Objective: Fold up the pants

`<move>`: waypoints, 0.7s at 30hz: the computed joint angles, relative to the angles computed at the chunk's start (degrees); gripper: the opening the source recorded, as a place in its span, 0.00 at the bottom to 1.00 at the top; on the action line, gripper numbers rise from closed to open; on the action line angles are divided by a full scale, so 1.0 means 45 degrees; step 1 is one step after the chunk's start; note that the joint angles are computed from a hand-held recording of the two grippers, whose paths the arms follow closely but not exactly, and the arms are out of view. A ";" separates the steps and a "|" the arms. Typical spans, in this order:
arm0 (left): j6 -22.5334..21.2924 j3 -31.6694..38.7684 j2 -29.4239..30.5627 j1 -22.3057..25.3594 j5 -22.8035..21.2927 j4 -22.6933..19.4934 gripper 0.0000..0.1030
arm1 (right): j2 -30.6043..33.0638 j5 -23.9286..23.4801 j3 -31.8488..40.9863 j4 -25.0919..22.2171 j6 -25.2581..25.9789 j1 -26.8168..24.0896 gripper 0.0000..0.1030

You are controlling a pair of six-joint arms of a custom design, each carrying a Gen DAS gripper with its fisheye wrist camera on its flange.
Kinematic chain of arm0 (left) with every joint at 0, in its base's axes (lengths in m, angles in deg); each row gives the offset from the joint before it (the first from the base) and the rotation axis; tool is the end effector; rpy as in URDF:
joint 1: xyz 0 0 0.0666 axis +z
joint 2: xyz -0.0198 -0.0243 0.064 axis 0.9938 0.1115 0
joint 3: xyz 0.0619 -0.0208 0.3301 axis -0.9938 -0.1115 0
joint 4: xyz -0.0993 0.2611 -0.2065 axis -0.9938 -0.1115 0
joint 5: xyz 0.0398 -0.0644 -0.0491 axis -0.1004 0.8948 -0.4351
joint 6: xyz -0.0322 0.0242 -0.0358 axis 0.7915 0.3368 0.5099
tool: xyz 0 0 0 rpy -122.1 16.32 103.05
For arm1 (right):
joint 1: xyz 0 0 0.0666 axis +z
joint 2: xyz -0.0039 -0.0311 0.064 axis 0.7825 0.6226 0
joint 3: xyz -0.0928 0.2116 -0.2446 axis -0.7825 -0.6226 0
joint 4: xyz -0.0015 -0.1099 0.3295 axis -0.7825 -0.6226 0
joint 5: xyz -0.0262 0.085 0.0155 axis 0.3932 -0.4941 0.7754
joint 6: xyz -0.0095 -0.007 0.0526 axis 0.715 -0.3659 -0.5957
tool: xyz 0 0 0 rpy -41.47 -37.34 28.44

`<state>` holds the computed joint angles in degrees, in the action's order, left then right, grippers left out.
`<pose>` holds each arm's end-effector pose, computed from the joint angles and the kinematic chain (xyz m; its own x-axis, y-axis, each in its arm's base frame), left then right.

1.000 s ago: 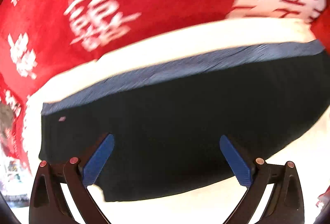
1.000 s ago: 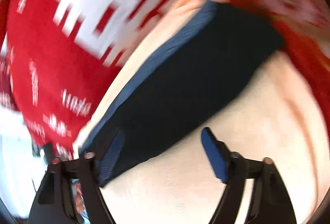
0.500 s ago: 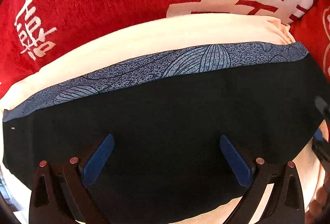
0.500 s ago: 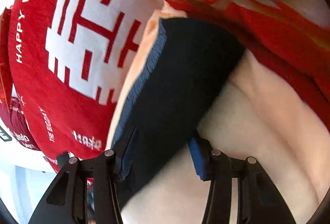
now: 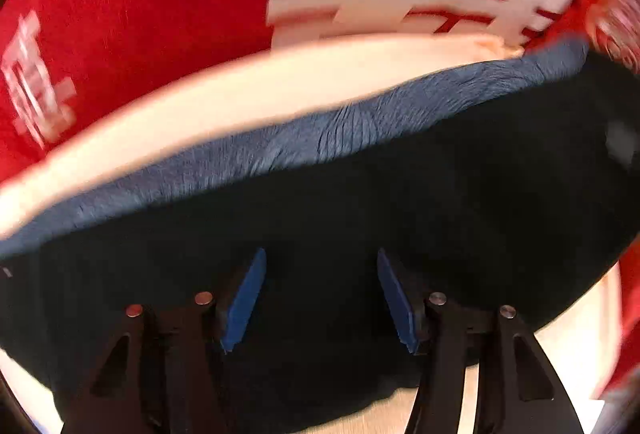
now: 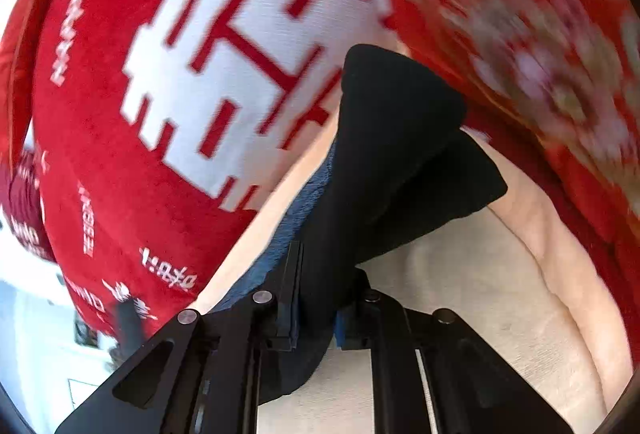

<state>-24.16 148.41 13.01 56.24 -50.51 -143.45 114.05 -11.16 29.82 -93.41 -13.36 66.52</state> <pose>0.4371 -0.2300 0.2988 -0.7178 0.6207 -0.3155 0.6573 0.7535 -0.0130 0.3040 0.0759 0.3171 -0.3400 0.8682 -0.3614 0.4903 0.4916 0.7197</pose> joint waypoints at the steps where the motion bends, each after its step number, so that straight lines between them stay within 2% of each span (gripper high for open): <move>1: -0.0009 -0.0515 -0.0299 -0.0075 -0.0191 0.0589 0.57 | 0.0242 0.0144 0.0413 -0.0302 0.0312 0.0129 0.13; 4: 0.0542 0.0013 0.0048 0.0415 0.0888 -0.0128 0.57 | 0.0958 0.0606 0.1699 -0.1229 0.1232 0.0582 0.13; 9: -0.0469 -0.0141 0.0026 0.0654 0.1605 0.0010 0.57 | 0.2127 0.1307 0.3493 -0.2417 0.2027 0.1458 0.13; 13: -0.0999 0.1200 0.0701 0.1329 0.2145 -0.1597 0.60 | 0.3255 0.2020 0.5157 -0.3402 0.2613 0.2364 0.13; 14: -0.1014 0.1361 0.0692 0.1587 0.2174 -0.1719 0.65 | 0.3650 0.2170 0.5670 -0.3718 0.2820 0.2591 0.13; 15: -0.1136 0.1419 0.0545 0.2083 0.2300 -0.1674 0.76 | 0.3883 0.2315 0.5995 -0.4006 0.2989 0.2803 0.13; 16: -0.1302 0.1440 0.0422 0.2508 0.2344 -0.1587 0.79 | 0.4383 0.2456 0.6575 -0.4323 0.3218 0.3047 0.13; 20: -0.2406 0.2254 0.0613 0.4536 0.2029 -0.1966 0.80 | 0.6389 0.2485 0.8532 -0.5078 0.3651 0.3906 0.13; 21: -0.2359 0.2288 0.0577 0.4709 0.1877 -0.1986 0.80 | 0.7031 0.2444 0.9137 -0.5316 0.3770 0.4124 0.13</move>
